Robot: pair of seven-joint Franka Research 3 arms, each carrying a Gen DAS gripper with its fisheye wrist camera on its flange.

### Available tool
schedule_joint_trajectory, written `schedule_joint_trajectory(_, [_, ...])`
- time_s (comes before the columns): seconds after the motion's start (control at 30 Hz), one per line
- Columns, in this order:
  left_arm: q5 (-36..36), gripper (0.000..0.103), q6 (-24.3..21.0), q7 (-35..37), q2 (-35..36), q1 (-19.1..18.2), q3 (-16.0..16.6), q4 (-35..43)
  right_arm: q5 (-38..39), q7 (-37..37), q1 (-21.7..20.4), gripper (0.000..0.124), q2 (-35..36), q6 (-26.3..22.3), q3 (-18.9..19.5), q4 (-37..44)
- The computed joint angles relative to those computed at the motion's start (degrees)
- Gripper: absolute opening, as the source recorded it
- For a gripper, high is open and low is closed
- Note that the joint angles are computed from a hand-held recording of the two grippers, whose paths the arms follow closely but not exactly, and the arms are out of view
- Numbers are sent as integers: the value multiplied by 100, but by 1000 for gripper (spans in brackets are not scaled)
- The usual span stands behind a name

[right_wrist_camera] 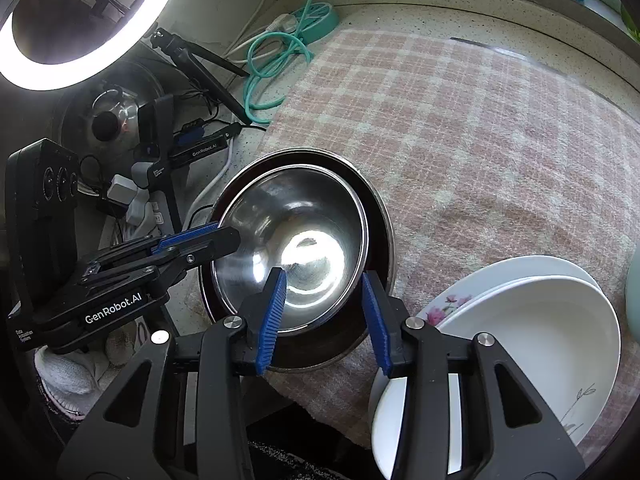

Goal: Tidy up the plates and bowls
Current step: 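Open both grippers and withdraw from the nested bowls, then move both grippers toward the pale blue bowl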

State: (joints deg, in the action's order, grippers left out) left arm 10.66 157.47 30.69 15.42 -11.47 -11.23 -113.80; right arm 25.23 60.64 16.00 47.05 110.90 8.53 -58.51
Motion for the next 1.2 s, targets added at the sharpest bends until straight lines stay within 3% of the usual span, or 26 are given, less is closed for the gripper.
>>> schedule_joint_trajectory(0.27, [108, 16, 68, -119, -183, -18, 50, -96, 219, -162, -145, 42, -212, 103, 66, -231])
schedule_joint_trajectory(0.37, [229, 16, 96, -211, -212, -46, 82, -69, 351, -247, -212, 48, -370, 230, 83, -424])
schedule_joint_trajectory(0.5, [481, 32, 196, -416, -188, -121, 145, 17, 601, -362, -346, 60, -574, 428, 114, -696])
schedule_joint_trajectory(0.57, [519, 34, 228, -445, -144, -125, 131, 85, 705, -386, -404, 66, -652, 509, 112, -796])
schedule_joint_trajectory(0.7, [636, 54, 201, -550, -42, -198, 144, 261, 879, -422, -533, 82, -785, 656, 92, -946])
schedule_joint_trajectory(0.83, [843, 57, 94, -605, 89, -297, 172, 533, 1005, -511, -647, 90, -973, 971, 44, -1175])
schedule_joint_trajectory(0.9, [952, 63, 5, -599, 175, -347, 190, 708, 1023, -560, -695, 91, -1072, 1157, 5, -1308])
schedule_joint_trajectory(1.2, [1318, 65, -435, -416, 670, -594, 218, 1614, 819, -533, -915, 93, -1260, 1957, -257, -1596])
